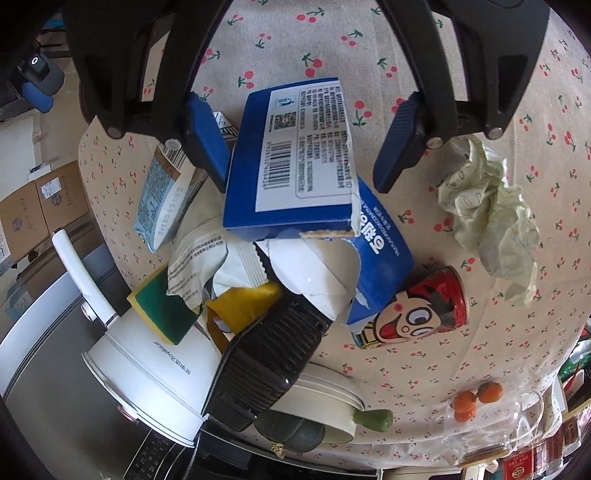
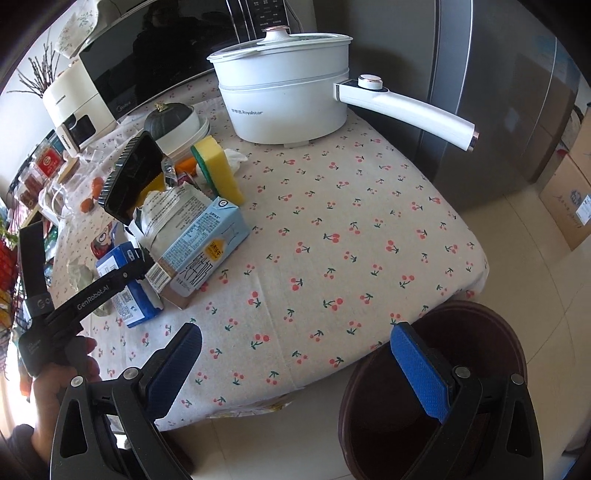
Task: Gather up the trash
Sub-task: 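Grasp the blue barcode box with the left tool while the right tool reaches the milk carton, then grasp the light-blue milk carton with the right tool while the left tool holds the box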
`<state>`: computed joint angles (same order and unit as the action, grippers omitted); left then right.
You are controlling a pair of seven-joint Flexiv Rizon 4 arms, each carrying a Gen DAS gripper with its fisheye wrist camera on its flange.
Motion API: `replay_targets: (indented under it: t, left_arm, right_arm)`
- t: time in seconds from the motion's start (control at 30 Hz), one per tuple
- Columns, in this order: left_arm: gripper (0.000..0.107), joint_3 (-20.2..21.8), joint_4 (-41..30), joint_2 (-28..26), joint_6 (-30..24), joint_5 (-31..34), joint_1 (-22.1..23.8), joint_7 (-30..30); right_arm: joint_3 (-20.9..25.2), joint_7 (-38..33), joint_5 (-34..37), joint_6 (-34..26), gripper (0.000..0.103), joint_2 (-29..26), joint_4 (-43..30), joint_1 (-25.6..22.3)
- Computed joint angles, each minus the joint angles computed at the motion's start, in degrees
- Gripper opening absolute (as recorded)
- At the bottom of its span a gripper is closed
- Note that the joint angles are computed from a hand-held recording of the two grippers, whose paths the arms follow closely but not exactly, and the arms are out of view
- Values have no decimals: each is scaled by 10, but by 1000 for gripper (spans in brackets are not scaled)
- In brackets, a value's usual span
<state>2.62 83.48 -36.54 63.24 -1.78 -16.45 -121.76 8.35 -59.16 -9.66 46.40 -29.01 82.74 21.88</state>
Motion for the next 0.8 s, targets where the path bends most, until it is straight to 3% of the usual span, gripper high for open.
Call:
replay_targets:
  t: [0.03, 0.33, 0.6, 0.8]
  left_arm:
    - [64, -12, 3, -1, -1, -10, 9, 11]
    - [63, -44, 74, 52, 17, -48, 38, 95]
    - [63, -33, 153, 114, 23, -51, 55, 151]
    - [63, -33, 177, 132, 16, -62, 70, 176]
  right_arm:
    - [-1, 2, 0, 0, 103, -1, -2, 1]
    - [4, 24, 16, -1, 103, -48, -64, 16]
    - [4, 43, 23, -7, 103, -134, -170, 51]
    - [-5, 44, 15, -36, 103, -181, -221, 68]
